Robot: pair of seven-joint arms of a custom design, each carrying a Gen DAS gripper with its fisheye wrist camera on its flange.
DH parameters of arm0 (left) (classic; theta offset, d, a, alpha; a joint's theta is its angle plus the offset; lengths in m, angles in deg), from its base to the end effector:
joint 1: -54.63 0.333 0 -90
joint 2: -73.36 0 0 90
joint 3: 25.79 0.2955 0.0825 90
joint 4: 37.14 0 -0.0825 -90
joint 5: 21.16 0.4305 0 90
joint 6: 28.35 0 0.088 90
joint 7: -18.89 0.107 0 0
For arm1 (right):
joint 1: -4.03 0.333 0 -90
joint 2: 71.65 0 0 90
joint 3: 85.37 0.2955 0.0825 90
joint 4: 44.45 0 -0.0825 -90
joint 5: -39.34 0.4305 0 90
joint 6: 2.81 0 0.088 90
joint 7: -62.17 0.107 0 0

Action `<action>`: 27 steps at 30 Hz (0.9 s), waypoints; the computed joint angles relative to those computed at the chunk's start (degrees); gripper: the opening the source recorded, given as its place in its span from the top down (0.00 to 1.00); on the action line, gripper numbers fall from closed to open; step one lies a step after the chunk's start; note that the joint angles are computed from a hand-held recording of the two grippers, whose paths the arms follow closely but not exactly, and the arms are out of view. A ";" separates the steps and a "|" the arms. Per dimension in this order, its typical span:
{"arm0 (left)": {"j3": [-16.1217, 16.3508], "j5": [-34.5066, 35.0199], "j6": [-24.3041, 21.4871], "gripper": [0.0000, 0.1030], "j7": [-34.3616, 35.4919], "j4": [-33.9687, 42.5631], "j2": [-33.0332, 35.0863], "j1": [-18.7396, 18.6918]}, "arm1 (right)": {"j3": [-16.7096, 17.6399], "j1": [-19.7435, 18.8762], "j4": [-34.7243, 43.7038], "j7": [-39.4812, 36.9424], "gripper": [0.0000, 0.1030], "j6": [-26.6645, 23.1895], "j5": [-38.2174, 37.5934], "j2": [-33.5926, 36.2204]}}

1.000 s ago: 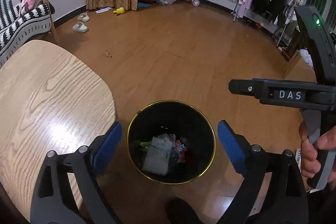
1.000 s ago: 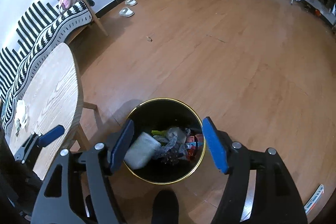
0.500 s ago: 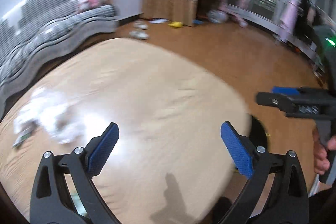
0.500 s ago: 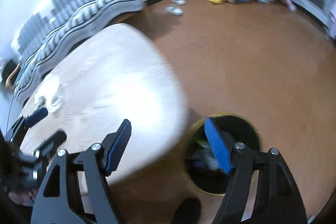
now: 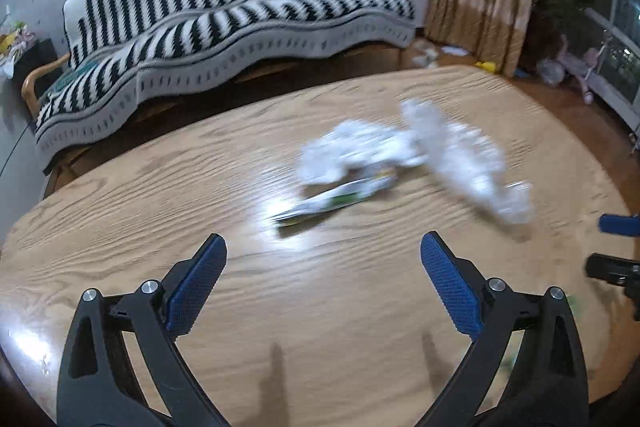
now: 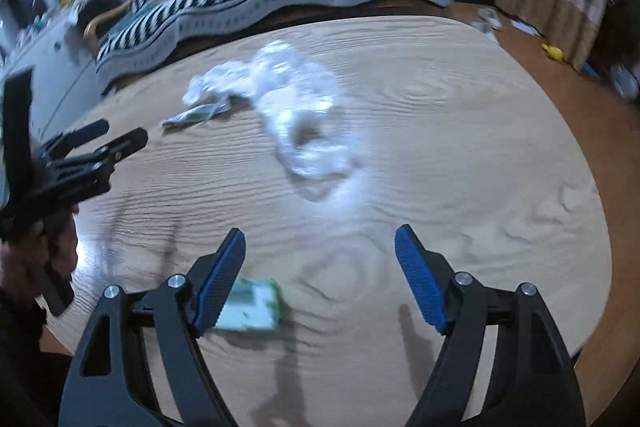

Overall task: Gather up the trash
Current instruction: 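Grasp the clear plastic bag with the right tool while the left tool grasps the striped wrapper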

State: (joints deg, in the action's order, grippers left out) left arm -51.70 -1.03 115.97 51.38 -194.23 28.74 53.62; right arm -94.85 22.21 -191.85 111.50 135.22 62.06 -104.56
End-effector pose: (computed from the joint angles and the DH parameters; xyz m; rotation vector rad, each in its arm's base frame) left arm 0.3797 -0.1790 0.4397 -2.0143 1.4349 -0.5116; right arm 0.4534 0.0727 0.4569 -2.3050 1.1787 -0.1788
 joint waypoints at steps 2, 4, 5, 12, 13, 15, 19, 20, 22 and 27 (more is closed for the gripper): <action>2.38 -0.10 1.84 0.08 2.22 -0.95 0.84 0.57 | 1.14 0.86 1.09 0.73 0.27 1.74 0.10 2.07; 2.56 -0.01 3.48 0.08 3.15 -0.98 2.19 1.55 | 1.30 1.15 2.24 0.92 0.26 3.20 0.25 4.39; 2.56 0.01 4.24 0.08 3.69 -0.48 3.26 2.01 | 1.83 1.29 3.56 1.78 0.26 4.12 0.32 6.60; 1.91 1.77 8.67 0.08 3.66 4.08 12.61 6.25 | 4.02 1.52 8.96 2.04 0.26 8.05 2.16 16.16; 1.49 2.79 8.72 0.08 3.69 4.82 13.61 6.72 | 4.57 1.34 9.19 1.84 0.26 8.58 1.94 16.76; 1.22 4.32 8.36 0.08 3.81 5.94 15.09 6.94 | 5.85 1.08 9.40 1.49 0.26 10.46 0.71 18.12; 0.76 7.97 6.15 0.14 2.18 6.97 16.65 7.14 | 6.87 1.52 8.99 -0.63 0.51 13.57 -0.04 19.41; 1.31 8.44 6.42 0.18 2.15 6.78 16.75 6.69 | 6.50 1.96 9.16 -2.17 0.61 12.64 0.88 19.30; 3.60 6.76 8.28 0.33 2.99 5.80 16.31 4.77 | 6.68 1.78 9.09 -2.57 0.76 11.30 0.75 18.68; 3.60 4.39 6.69 0.82 3.74 5.66 15.29 3.23 | 5.91 2.05 7.49 -4.81 0.87 9.57 2.51 15.20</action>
State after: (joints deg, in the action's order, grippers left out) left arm -48.10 3.35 122.65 55.12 -188.57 44.02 56.85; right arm -88.94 24.26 -184.37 106.69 144.79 64.57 -89.37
